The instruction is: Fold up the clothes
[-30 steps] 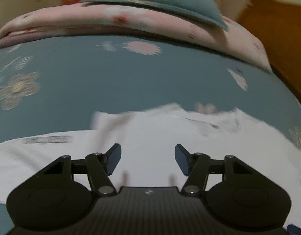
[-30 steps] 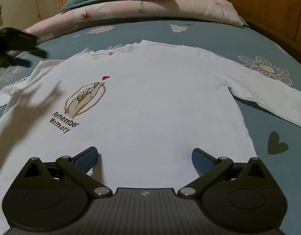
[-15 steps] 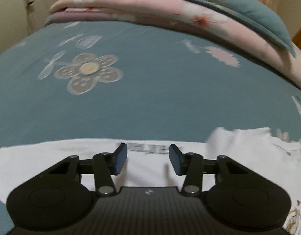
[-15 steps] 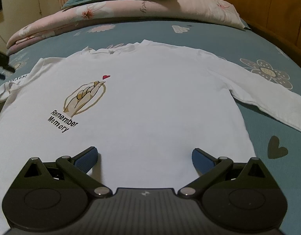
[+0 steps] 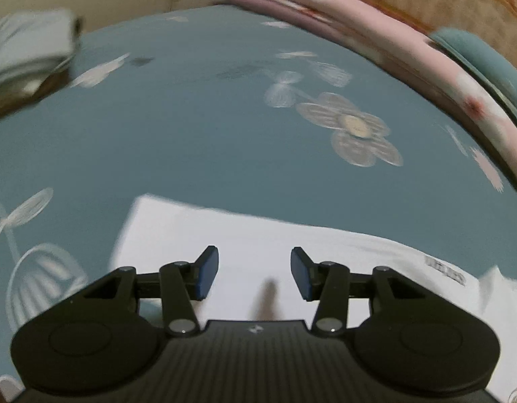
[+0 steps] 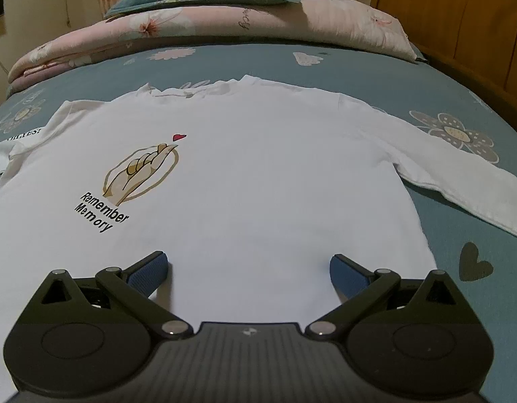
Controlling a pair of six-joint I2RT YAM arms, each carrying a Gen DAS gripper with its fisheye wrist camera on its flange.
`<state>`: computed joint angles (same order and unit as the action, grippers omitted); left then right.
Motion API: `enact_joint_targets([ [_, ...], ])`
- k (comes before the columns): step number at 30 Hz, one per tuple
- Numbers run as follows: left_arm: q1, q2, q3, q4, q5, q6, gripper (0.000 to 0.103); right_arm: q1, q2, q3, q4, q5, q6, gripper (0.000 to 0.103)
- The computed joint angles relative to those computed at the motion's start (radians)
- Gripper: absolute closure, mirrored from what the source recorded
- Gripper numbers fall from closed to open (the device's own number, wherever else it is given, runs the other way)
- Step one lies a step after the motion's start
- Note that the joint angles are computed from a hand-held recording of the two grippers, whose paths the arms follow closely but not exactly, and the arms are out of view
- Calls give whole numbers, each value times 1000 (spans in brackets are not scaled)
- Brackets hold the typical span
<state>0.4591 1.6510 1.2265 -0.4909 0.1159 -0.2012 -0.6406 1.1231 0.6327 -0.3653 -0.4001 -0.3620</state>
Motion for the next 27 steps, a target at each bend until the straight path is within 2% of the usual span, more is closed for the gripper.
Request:
enact_joint_targets([
  [6,150,-20,-82,-25,177,-27,56,7,-6,-12,21,6,6,0],
  [11,217,4,-116,-13,297,35,56,3,-9,-28,48,-3,0,0],
  [18,326,92,-17,-121,448,210,56,3,-11,-74,148,-23,8,0],
  [21,390,171,56,-201,562,270,55,10,-12,-82,166,-15,18,0],
  [23,409,210,78,-209,617,284,55,12,-13,-84,171,-13,23,0],
  [27,423,252,71,-128,699,236,53,23,-24,-93,178,4,37,0],
])
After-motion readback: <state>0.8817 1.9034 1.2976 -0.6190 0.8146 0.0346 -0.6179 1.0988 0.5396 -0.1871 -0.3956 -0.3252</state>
